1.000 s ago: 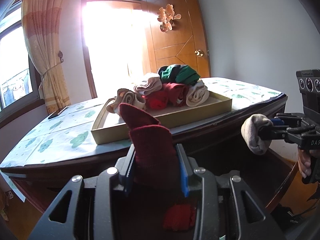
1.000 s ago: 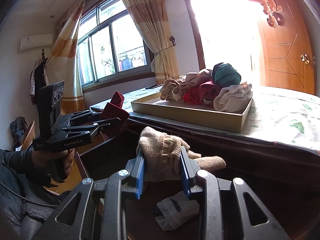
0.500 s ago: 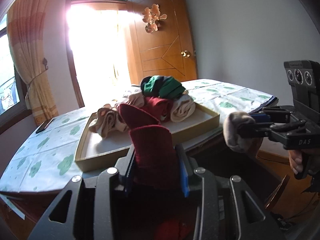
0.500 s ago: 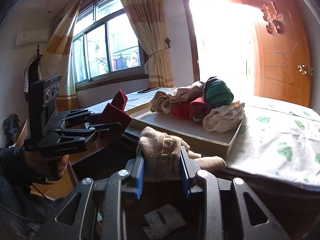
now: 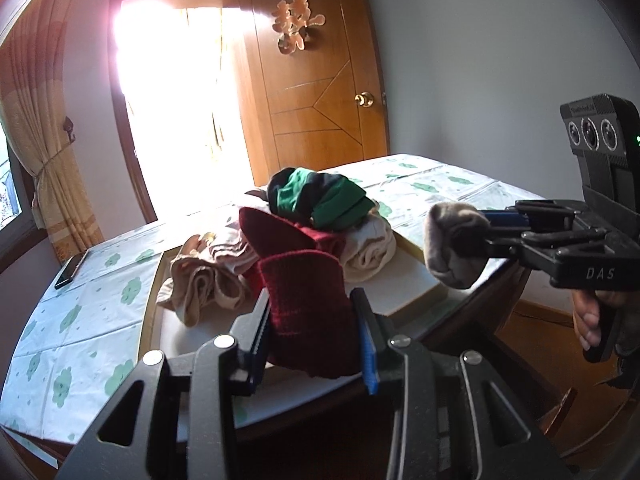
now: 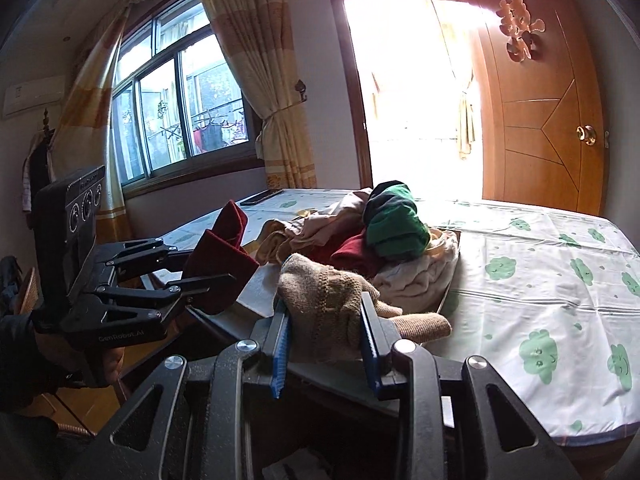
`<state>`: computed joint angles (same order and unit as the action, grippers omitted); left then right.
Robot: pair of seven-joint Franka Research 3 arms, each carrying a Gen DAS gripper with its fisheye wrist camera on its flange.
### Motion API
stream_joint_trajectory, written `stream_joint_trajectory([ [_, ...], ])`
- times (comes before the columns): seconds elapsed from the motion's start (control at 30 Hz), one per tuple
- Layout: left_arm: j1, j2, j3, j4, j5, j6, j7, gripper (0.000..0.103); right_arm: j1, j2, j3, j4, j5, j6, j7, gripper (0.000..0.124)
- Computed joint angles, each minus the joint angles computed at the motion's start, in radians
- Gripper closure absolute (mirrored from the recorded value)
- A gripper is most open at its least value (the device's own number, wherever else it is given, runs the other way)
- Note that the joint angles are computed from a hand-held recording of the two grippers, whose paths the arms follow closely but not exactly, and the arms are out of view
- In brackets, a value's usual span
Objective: Take underwear out of drawer
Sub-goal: 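Carry both held socks over the cardboard tray lid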
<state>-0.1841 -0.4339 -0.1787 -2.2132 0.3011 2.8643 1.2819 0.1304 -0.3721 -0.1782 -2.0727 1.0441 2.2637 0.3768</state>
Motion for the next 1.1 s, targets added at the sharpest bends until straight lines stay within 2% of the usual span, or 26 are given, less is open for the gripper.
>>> stream_joint_trajectory([
  [0.2, -0.007, 0.082, 0.003, 0.100, -0.027, -0.083, 0.023, 0.067, -0.002, 0.063, 0.024, 0.066, -0.035, 0.010, 0.050, 0.091],
  [0.3, -0.029, 0.127, 0.024, 0.151, -0.087, -0.122, 0.053, 0.067, -0.005, 0.093, 0.037, 0.095, -0.054, 0.013, 0.077, 0.091],
  [0.47, -0.023, 0.173, 0.024, 0.198, -0.128, -0.175, 0.081, 0.067, -0.012, 0.135, 0.054, 0.121, -0.080, 0.016, 0.117, 0.090],
  [0.73, -0.012, 0.224, 0.017, 0.241, -0.171, -0.218, 0.104, 0.067, -0.021, 0.169, 0.069, 0.132, -0.099, 0.006, 0.152, 0.089],
  [1.1, -0.021, 0.260, 0.010, 0.271, -0.229, -0.258, 0.155, 0.067, -0.021, 0.160, 0.079, 0.108, -0.144, 0.035, 0.151, 0.089],
])
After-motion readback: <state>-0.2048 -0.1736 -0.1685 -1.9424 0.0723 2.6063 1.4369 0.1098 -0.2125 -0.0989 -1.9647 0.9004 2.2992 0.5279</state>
